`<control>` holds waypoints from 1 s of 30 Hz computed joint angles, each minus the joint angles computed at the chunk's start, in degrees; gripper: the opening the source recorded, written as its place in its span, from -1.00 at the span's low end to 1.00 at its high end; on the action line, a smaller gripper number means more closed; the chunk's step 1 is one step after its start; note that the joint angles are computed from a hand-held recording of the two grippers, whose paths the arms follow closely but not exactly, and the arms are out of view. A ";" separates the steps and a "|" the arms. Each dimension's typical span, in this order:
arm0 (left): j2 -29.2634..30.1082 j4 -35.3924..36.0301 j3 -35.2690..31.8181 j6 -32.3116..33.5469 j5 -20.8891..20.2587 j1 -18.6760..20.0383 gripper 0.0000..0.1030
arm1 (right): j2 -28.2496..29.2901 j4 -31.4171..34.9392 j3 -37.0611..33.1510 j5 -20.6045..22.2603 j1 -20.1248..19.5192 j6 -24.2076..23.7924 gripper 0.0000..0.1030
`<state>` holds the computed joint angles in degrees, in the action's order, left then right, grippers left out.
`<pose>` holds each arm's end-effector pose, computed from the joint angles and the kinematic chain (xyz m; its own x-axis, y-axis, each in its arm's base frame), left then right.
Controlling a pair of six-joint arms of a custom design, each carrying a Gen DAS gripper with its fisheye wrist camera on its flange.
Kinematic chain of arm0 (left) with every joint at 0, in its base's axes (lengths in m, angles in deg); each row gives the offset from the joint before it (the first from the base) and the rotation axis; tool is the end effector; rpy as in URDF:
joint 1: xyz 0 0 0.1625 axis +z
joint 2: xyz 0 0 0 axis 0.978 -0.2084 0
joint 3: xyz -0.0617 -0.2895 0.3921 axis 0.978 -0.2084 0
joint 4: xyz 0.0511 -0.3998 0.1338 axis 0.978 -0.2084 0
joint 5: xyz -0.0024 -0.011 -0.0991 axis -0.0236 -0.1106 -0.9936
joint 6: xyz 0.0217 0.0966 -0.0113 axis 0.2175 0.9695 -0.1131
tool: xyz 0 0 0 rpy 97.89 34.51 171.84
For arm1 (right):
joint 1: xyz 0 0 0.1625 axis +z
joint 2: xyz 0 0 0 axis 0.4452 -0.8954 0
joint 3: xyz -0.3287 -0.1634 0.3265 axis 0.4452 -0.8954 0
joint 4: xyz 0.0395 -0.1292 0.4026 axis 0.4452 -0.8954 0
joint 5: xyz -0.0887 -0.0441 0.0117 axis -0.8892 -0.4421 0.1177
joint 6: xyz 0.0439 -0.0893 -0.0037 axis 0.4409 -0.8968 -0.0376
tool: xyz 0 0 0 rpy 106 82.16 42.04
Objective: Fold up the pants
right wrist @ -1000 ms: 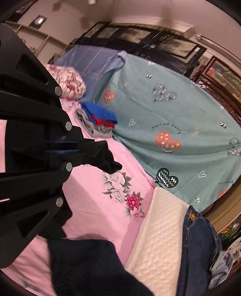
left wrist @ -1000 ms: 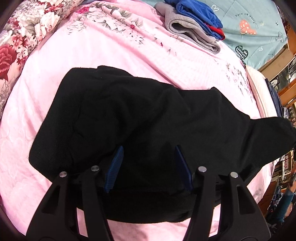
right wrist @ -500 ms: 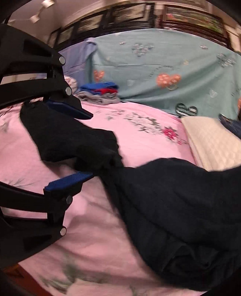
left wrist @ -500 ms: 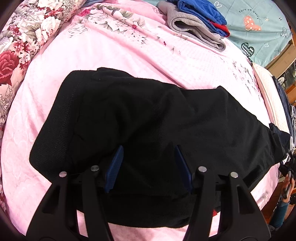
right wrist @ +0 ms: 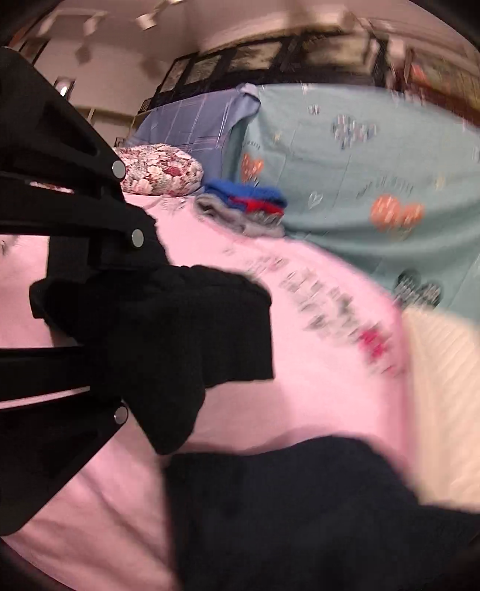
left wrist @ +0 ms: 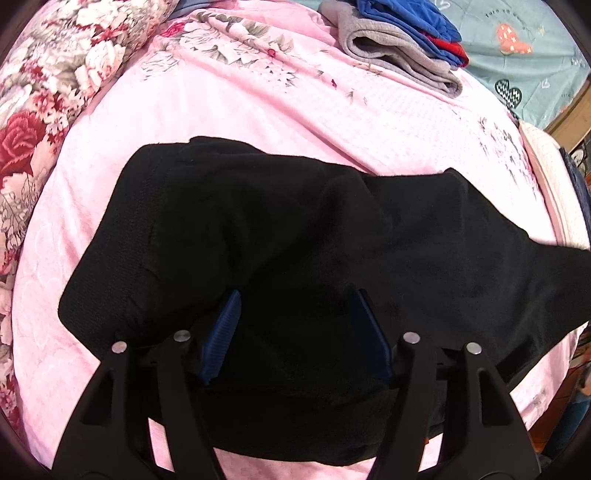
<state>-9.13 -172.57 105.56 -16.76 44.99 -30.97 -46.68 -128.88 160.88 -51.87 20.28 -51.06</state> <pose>-0.1304 -0.4396 0.1217 -0.8089 -0.2282 -0.5418 0.0702 0.8775 -0.4744 -0.1996 -0.4916 0.4297 -0.9719 -0.0860 -0.2192 0.0706 0.7815 -0.6199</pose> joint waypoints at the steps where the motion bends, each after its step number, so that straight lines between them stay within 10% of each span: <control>1: 0.41 0.41 -0.18 0.00 0.42 -0.21 0.35 | -1.70 -1.28 0.92 2.17 -0.70 -1.16 -0.74; 4: 1.84 1.08 -0.45 0.54 1.97 -1.00 0.46 | -5.29 -16.84 5.38 -2.34 0.00 1.80 -0.74; 10: 3.14 4.04 -0.84 0.40 4.18 -2.07 0.56 | 0.61 -37.42 7.77 -33.94 5.49 1.40 -0.16; 23: 2.45 3.96 1.17 -2.60 5.88 -3.53 0.55 | -3.28 -20.84 3.45 -24.07 1.27 5.38 0.06; 26: 2.03 4.79 0.66 -3.28 5.49 -3.15 0.55 | -3.47 -19.50 3.32 -20.51 0.65 4.23 -0.81; 30: 1.72 3.66 1.03 -5.10 5.85 -3.12 0.51 | -5.90 -17.98 3.02 -16.29 2.68 0.62 -0.90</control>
